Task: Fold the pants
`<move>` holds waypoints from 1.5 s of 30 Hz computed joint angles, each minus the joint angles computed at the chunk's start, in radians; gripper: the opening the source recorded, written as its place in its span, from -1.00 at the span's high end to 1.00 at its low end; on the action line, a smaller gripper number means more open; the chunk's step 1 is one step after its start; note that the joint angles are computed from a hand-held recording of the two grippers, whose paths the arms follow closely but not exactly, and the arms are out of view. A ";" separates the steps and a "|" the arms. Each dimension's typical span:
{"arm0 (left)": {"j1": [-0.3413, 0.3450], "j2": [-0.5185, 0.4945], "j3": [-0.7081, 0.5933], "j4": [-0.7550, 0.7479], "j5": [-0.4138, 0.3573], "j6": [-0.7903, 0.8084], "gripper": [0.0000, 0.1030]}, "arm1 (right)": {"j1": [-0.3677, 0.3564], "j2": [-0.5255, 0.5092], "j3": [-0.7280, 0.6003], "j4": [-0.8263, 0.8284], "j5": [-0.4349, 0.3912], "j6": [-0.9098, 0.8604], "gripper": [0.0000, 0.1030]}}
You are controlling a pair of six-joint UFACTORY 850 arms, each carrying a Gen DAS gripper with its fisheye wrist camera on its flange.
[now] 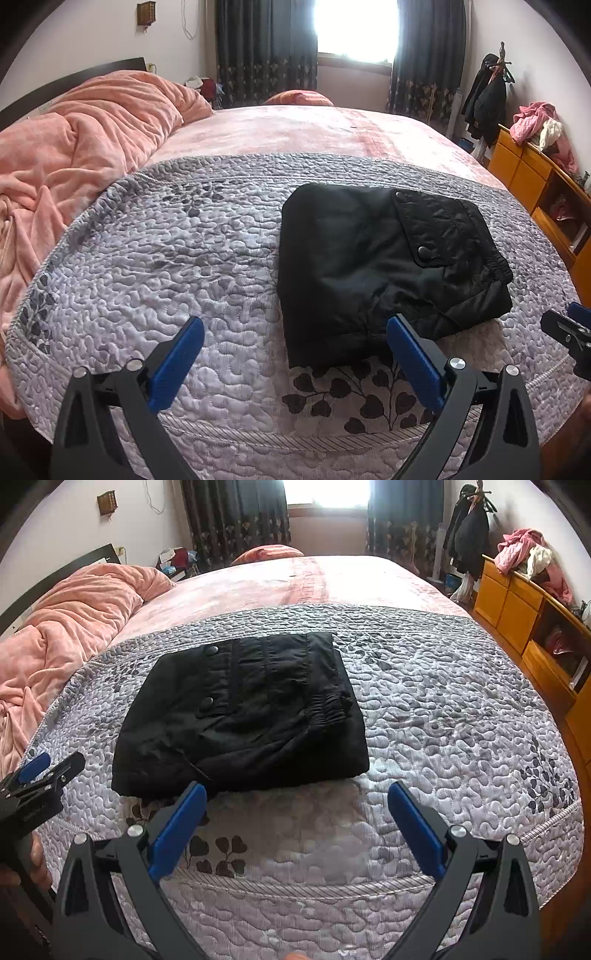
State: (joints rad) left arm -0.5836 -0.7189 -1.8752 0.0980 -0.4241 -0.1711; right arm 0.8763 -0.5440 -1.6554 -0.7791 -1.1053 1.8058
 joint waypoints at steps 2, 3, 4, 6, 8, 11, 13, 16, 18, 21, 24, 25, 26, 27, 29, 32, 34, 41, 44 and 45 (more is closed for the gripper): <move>0.001 -0.001 -0.001 -0.011 -0.001 0.010 -0.93 | 0.000 0.000 0.000 0.001 0.002 0.000 -0.91; 0.000 -0.002 -0.001 -0.008 -0.002 0.007 -0.93 | 0.000 -0.001 -0.001 0.002 0.002 0.001 -0.91; 0.000 -0.002 0.000 -0.004 0.000 0.005 -0.93 | -0.001 0.000 0.000 0.002 0.004 0.001 -0.91; -0.001 -0.003 -0.001 -0.005 -0.002 0.007 -0.93 | -0.002 0.001 0.002 0.001 0.006 -0.001 -0.91; -0.001 -0.004 -0.003 -0.010 -0.003 0.012 -0.93 | -0.002 0.000 0.002 0.002 0.007 0.000 -0.91; -0.002 -0.006 -0.004 -0.008 -0.003 0.013 -0.93 | -0.002 0.000 0.002 0.003 0.006 0.000 -0.91; -0.002 -0.007 -0.004 -0.008 -0.003 0.014 -0.93 | -0.004 0.002 0.006 0.006 0.011 -0.001 -0.91; -0.001 -0.010 -0.006 -0.016 -0.004 0.022 -0.93 | -0.005 0.002 0.007 0.008 0.013 -0.004 -0.91; -0.001 -0.011 -0.007 -0.014 -0.004 0.023 -0.93 | -0.007 0.004 0.009 0.008 0.016 -0.005 -0.91; -0.001 -0.013 -0.008 -0.015 -0.002 0.026 -0.93 | -0.008 0.002 0.008 0.010 0.015 -0.006 -0.91; 0.000 -0.015 -0.011 -0.031 -0.004 0.039 -0.93 | -0.009 0.002 0.008 0.014 0.019 -0.010 -0.91; 0.001 -0.017 -0.013 -0.033 -0.005 0.041 -0.93 | -0.010 0.002 0.010 0.015 0.021 -0.010 -0.91; 0.001 -0.016 -0.011 -0.034 -0.003 0.042 -0.93 | -0.011 0.002 0.011 0.017 0.023 -0.010 -0.91; 0.001 -0.017 -0.013 -0.030 -0.004 0.039 -0.93 | -0.011 0.004 0.014 0.018 0.025 -0.008 -0.91; 0.000 -0.017 -0.013 -0.026 -0.004 0.035 -0.93 | -0.014 0.005 0.018 0.022 0.031 -0.005 -0.91; 0.001 -0.019 -0.015 -0.033 -0.006 0.042 -0.93 | -0.016 0.004 0.020 0.026 0.034 -0.005 -0.91; 0.001 -0.022 -0.020 -0.034 -0.014 0.041 -0.93 | -0.017 0.005 0.023 0.029 0.038 -0.003 -0.91; 0.001 -0.025 -0.024 -0.047 -0.019 0.054 -0.93 | -0.021 0.009 0.033 0.035 0.046 0.002 -0.92; 0.001 -0.027 -0.028 -0.049 -0.021 0.056 -0.93 | -0.021 0.010 0.034 0.034 0.048 0.004 -0.92; 0.000 -0.026 -0.027 -0.047 -0.021 0.053 -0.93 | -0.021 0.010 0.033 0.035 0.048 0.002 -0.92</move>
State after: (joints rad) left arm -0.5832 -0.7447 -1.9023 0.0512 -0.4450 -0.1178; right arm 0.8553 -0.5342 -1.6225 -0.7442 -1.0572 1.8075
